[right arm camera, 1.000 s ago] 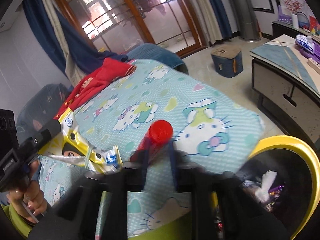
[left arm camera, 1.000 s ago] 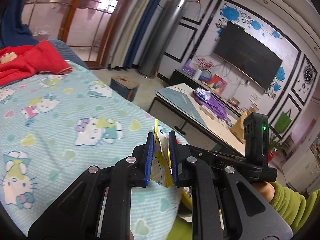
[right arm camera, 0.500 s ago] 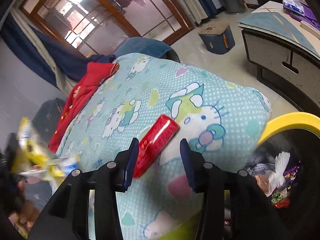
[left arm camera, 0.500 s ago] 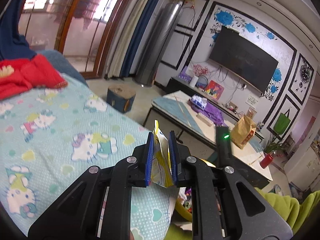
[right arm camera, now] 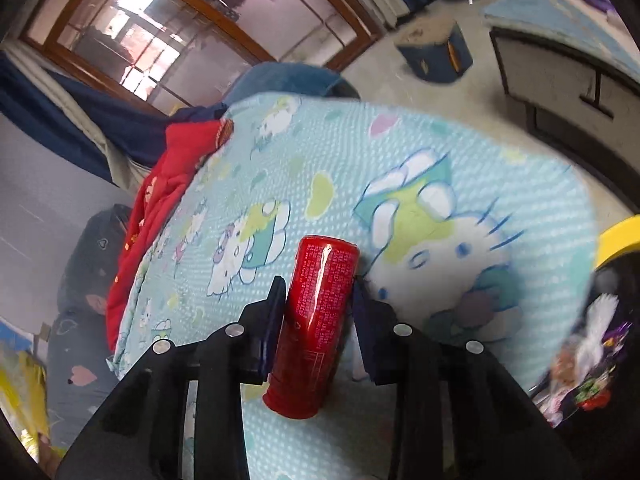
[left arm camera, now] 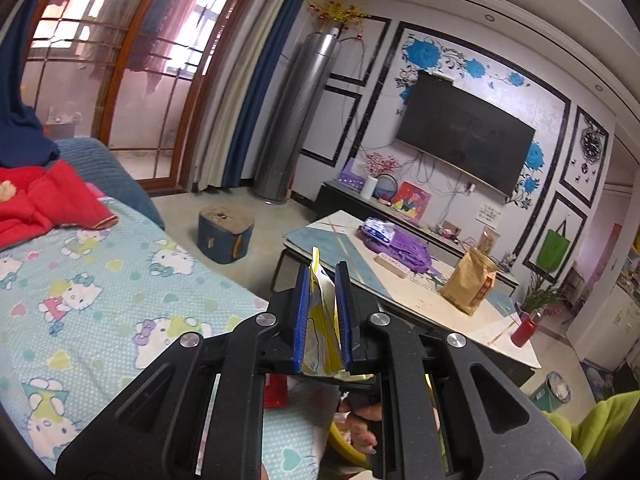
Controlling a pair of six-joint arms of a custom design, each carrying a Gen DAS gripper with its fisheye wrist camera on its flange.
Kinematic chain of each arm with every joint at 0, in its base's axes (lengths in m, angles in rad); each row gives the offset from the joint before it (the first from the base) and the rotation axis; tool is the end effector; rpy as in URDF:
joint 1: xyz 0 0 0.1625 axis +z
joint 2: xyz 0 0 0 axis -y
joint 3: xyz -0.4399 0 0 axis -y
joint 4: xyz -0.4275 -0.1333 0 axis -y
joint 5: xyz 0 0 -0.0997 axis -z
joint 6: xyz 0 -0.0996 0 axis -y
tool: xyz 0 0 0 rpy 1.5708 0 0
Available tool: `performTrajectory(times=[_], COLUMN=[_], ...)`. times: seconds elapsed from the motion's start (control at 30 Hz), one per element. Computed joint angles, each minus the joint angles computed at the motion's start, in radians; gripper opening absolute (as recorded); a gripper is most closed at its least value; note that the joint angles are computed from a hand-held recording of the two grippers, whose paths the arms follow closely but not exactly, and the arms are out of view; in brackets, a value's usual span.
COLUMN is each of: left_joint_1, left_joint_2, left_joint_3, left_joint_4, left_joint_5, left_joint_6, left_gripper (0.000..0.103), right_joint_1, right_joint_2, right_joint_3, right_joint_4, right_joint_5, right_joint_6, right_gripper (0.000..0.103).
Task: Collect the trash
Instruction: 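Carry the red can with right tool over the bin while left tool holds yellow bag, then open the right tool to drop the red can into the bin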
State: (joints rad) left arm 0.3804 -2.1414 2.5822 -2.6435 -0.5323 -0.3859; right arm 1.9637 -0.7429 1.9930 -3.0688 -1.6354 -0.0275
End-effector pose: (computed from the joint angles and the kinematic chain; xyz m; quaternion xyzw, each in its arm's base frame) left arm -0.1594 -0.2997 0.3684 0.1812 0.8197 -0.5247 0.1413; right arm 0.3392 -0.4870 -0.0175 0.2030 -0.9708 0.1273 0.0091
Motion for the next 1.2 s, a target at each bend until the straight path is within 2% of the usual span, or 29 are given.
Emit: performTrajectory(times=[0.13, 0.27, 0.4, 0.67, 0.9, 1.2], left_joint_1=[0.036, 0.108, 0.144, 0.194, 0.219, 0.273], left_joint_2=[0.097, 0.246, 0.371, 0.518, 0.594, 0.632], left_joint_3=[-0.006, -0.021, -0.029, -0.041, -0.04, -0.044], left_joint_4=[-0.113, -0.263, -0.33, -0.349, -0.333, -0.282], left_joint_5=[-0.068, -0.19, -0.261, -0.327, -0.354, -0.4], left_joint_6=[0.055, 0.111, 0.133, 0.147, 0.134, 0.092], left_gripper=[0.0, 0.0, 0.0, 0.0, 0.0, 0.0], right_joint_1=[-0.026, -0.058, -0.104, -0.167, -0.191, -0.183], right_joint_2=[-0.076, -0.173, -0.271, -0.361, -0.37, -0.348], right_joint_3=[0.051, 0.122, 0.196, 0.287, 0.324, 0.344], right_joint_4=[-0.051, -0.094, -0.131, -0.204, -0.244, -0.294], right_joint_5=[-0.022, -0.05, -0.034, -0.081, -0.126, -0.219], right_joint_6=[-0.019, -0.055, -0.073, -0.137, -0.165, -0.211], right_gripper=[0.031, 0.031, 0.031, 0.031, 0.031, 0.031])
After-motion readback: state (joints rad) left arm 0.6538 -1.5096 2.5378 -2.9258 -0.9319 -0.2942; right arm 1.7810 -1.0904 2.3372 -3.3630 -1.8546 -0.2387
